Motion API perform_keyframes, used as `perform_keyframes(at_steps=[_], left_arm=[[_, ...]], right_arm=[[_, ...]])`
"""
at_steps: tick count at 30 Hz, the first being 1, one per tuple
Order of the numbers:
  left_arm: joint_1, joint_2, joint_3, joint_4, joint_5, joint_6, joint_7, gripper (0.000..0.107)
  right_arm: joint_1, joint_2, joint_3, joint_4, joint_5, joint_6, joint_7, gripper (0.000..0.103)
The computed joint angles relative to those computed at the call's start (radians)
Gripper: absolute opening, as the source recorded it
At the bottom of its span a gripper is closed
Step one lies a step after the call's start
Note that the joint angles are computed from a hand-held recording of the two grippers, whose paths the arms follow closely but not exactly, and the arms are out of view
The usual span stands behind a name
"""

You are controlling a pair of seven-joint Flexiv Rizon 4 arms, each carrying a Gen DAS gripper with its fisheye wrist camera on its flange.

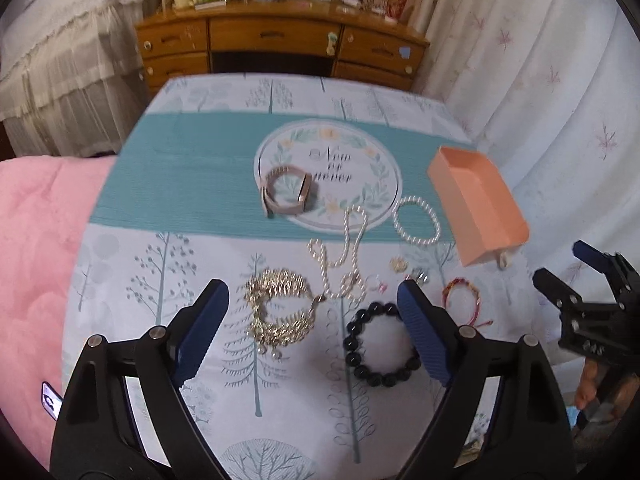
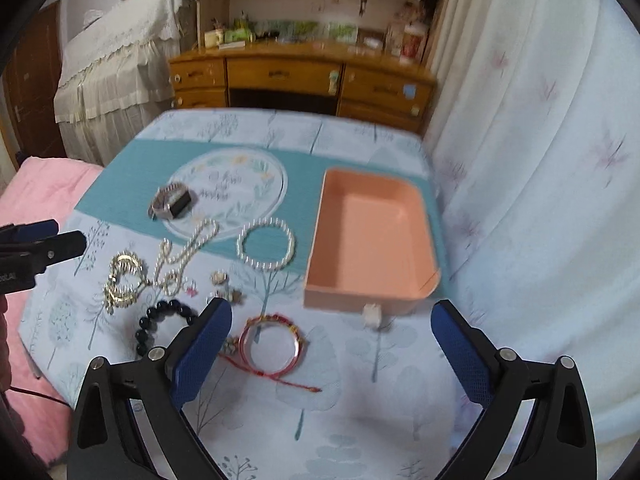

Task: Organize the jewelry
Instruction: 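Grasp the black bead bracelet with the left tool while the right tool grasps the red string bracelet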

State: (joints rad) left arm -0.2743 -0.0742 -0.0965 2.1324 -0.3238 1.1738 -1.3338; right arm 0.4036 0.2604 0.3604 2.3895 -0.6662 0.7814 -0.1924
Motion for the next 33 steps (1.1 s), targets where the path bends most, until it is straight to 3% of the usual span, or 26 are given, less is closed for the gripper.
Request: perform_keyframes(at_steps=[1,3,7,12,18,22,24,26,30,33], left_arm=[[0.001,-0.009,0.002,-0.006,0.023,-0.021,-0.004,0.085],[0.002,-0.023,-0.003,-0.005,0.03,-0.053,0.018,0.08],[0.002,-0.057,-0.018,-0.008,-0.003,-0.138,0.068,0.078],[-0.004,-0.104,-0.023,-0.052,-0.003,-0.254,0.04,0.067],[-0.02,-0.15,-0.02,-0.121,0.059,-0.366,-0.038,0.056],[-0.031,-0.167,-0.017,-0.156,0.105,-0.407,-0.078,0.055],[-0.038,-0.184,-0.016,-0.179,0.131,-0.42,-0.104,0.052],[-0.044,-0.203,-0.014,-0.205,0.152,-0.44,-0.133,0.049],[-0.062,-0.248,-0.016,-0.255,0.187,-0.46,-0.18,0.037],[-0.076,-0.273,-0.014,-0.29,0.217,-0.489,-0.21,0.035]], right_arm=[[-0.002,-0.022,-0.011,0.012,0.012,0.031,0.002,0.093],[0.004,-0.057,-0.028,0.017,0.076,0.052,-0.023,0.071],[0.013,-0.129,-0.061,0.041,0.214,0.162,-0.104,0.066],[0.019,-0.217,-0.085,0.024,0.375,0.252,-0.246,0.046],[0.027,-0.323,-0.097,-0.063,0.439,0.205,-0.36,0.034],[0.039,-0.359,-0.105,-0.098,0.381,0.167,-0.369,0.03],[0.041,-0.375,-0.104,-0.116,0.386,0.165,-0.393,0.018],[0.045,-0.387,-0.106,-0.125,0.379,0.164,-0.397,0.013],[0.045,-0.38,-0.102,-0.118,0.392,0.176,-0.397,0.012],[0.034,-0.341,-0.096,-0.087,0.426,0.204,-0.397,0.012]])
